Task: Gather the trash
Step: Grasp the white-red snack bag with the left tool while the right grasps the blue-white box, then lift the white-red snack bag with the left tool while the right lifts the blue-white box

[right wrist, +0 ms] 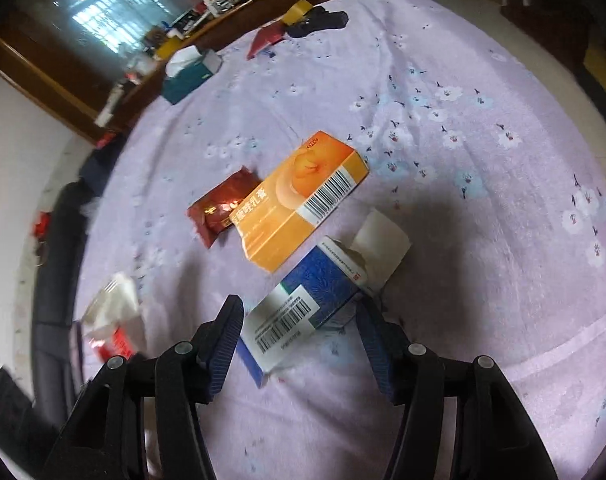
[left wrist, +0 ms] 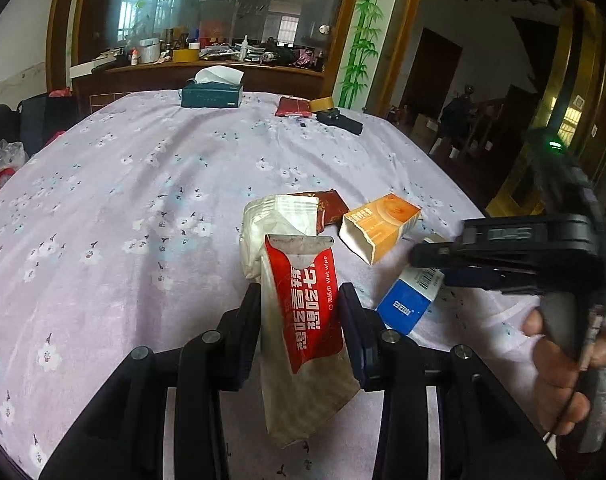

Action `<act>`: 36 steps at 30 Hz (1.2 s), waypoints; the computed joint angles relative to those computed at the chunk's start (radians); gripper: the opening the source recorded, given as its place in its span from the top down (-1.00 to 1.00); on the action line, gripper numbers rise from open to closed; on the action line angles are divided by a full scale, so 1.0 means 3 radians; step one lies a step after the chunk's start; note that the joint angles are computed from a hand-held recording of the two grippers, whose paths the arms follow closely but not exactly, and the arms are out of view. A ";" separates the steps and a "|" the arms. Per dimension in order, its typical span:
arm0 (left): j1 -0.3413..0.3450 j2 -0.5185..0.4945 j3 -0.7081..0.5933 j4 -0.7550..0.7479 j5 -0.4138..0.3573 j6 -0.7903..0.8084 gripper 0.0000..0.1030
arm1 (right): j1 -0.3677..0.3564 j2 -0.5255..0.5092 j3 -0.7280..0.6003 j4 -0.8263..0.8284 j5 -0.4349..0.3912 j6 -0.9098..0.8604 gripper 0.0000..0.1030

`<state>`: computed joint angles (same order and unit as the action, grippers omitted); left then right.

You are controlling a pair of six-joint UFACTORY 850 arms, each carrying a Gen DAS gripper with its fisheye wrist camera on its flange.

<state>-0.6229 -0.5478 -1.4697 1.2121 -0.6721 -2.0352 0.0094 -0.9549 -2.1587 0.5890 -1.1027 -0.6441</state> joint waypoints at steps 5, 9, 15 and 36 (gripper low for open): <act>-0.0015 0.0043 0.0078 0.0094 0.0012 -0.0127 0.28 | 0.0189 0.0202 0.0321 -0.0472 0.0525 0.0034 -0.26; -0.0015 0.0056 0.0116 0.0112 0.0034 -0.0161 0.28 | 0.0224 0.0434 0.0684 -0.0557 0.0805 -0.0422 -0.20; -0.0019 0.0004 0.0057 0.0105 0.0069 -0.0117 0.28 | 0.0029 0.0517 0.0810 -0.0325 0.0777 -0.0838 -0.01; -0.0081 -0.0108 -0.0122 -0.0055 -0.0093 0.0042 0.28 | -0.0138 0.0752 0.1231 0.0406 0.0721 -0.1781 0.13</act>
<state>-0.6474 -0.5802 -1.5061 1.1955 -0.7001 -2.0226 -0.0319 -0.7293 -1.7893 0.7110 -0.8865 -1.1785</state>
